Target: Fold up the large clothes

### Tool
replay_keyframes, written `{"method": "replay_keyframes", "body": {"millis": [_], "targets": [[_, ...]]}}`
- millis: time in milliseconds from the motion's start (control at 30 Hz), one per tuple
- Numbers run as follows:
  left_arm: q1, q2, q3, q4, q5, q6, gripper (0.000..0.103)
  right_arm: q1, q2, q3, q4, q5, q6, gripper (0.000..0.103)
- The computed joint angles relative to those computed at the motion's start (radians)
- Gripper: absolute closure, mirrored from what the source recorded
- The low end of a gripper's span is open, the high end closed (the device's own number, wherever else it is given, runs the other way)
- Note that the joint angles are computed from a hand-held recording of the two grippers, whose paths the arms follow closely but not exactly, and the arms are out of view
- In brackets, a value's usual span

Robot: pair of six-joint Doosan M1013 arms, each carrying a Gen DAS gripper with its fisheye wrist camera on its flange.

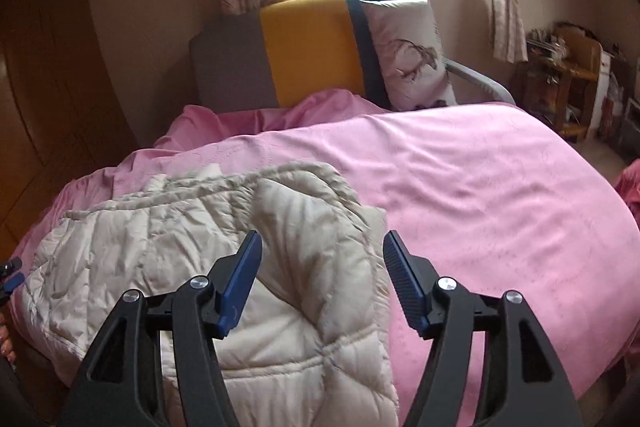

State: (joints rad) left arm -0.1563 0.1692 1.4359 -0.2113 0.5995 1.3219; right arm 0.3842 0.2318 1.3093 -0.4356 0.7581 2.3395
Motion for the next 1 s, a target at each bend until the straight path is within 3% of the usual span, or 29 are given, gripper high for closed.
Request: {"method": "replay_keyframes", "body": {"millis": [100,233,367,433,500,733,933,1000], "targets": [[-0.035,0.033,-0.064,0.015,0.039,0.075,0.038,0.0,0.073,-0.112,0.13,0.055,-0.204,0.041],[-0.095,0.106,-0.177,0.124,0.16,0.137,0.038,0.006,0.167,-0.229,0.175,0.128,-0.372,0.043],[-0.134,0.168,-0.239,0.243,0.199,0.167,0.038,-0.006,0.236,-0.293,0.186,0.19,-0.407,0.043],[-0.139,0.205,-0.274,0.295,0.239,0.137,0.038,-0.02,0.247,-0.286,0.209,0.172,-0.396,0.044],[-0.13,0.239,-0.302,0.27,0.265,0.123,0.037,-0.032,0.253,-0.274,0.212,0.149,-0.352,0.044],[-0.125,0.262,-0.265,0.259,0.177,0.129,0.023,-0.046,0.281,-0.272,0.211,0.119,-0.306,0.04],[-0.148,0.251,-0.291,0.333,0.243,0.065,0.022,-0.047,0.275,-0.254,0.206,0.094,-0.299,0.039],[-0.157,0.224,-0.276,0.325,0.209,0.032,0.023,-0.044,0.276,-0.254,0.194,0.093,-0.292,0.039]]}}
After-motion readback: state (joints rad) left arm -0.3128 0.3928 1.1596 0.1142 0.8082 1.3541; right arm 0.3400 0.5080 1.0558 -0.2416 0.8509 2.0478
